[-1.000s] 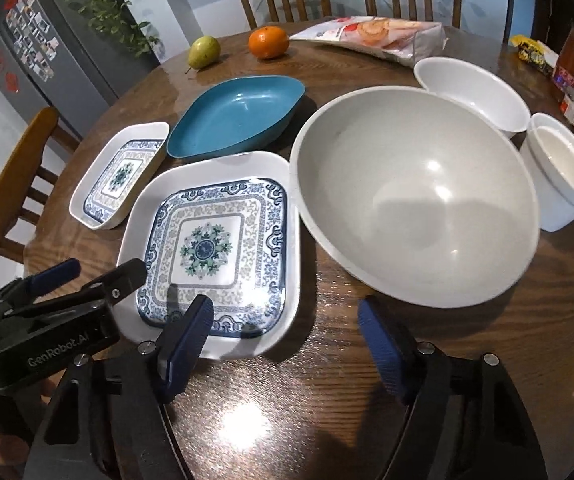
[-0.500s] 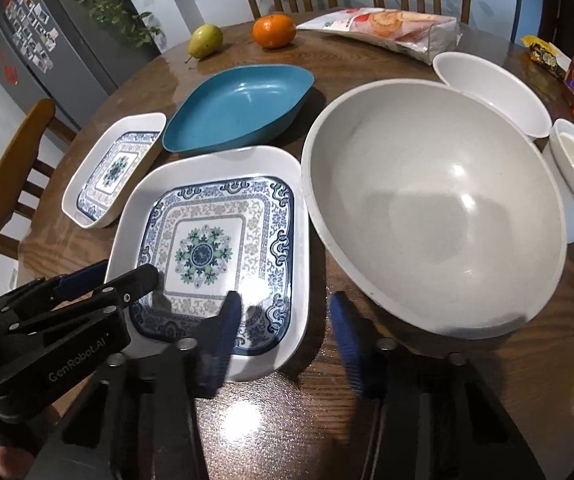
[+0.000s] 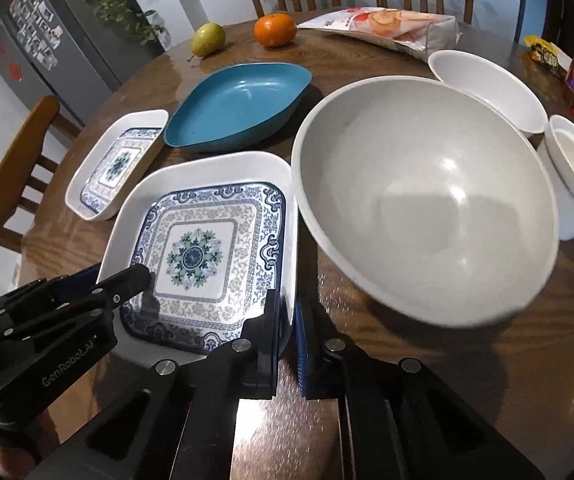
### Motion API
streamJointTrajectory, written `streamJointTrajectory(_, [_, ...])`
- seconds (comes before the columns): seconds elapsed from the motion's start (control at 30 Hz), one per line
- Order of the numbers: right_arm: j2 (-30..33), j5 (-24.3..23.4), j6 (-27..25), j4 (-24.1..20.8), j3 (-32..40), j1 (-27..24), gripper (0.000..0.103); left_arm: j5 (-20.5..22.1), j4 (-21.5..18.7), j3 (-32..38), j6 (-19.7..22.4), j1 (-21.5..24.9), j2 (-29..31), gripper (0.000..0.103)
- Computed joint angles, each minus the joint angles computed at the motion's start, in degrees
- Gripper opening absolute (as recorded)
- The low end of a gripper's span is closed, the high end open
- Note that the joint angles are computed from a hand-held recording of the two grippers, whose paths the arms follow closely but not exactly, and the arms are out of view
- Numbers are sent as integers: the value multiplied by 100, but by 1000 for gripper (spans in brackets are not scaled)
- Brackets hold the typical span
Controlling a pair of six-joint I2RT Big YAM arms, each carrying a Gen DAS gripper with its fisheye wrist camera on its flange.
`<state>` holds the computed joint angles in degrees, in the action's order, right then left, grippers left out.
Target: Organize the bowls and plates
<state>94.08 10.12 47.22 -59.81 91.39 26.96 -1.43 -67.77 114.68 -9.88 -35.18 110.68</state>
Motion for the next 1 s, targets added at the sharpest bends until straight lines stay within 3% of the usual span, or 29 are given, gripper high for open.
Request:
streamJointTrajectory(0.43, [-753,-173,34,10,-679,289,9,-38,229,-1090,-191,-246,-843,32])
streamJointTrajectory(1.0, [-1132,-187,304,-126,-1272,376,9,-33,212,-1262,-280,-532,-812,32])
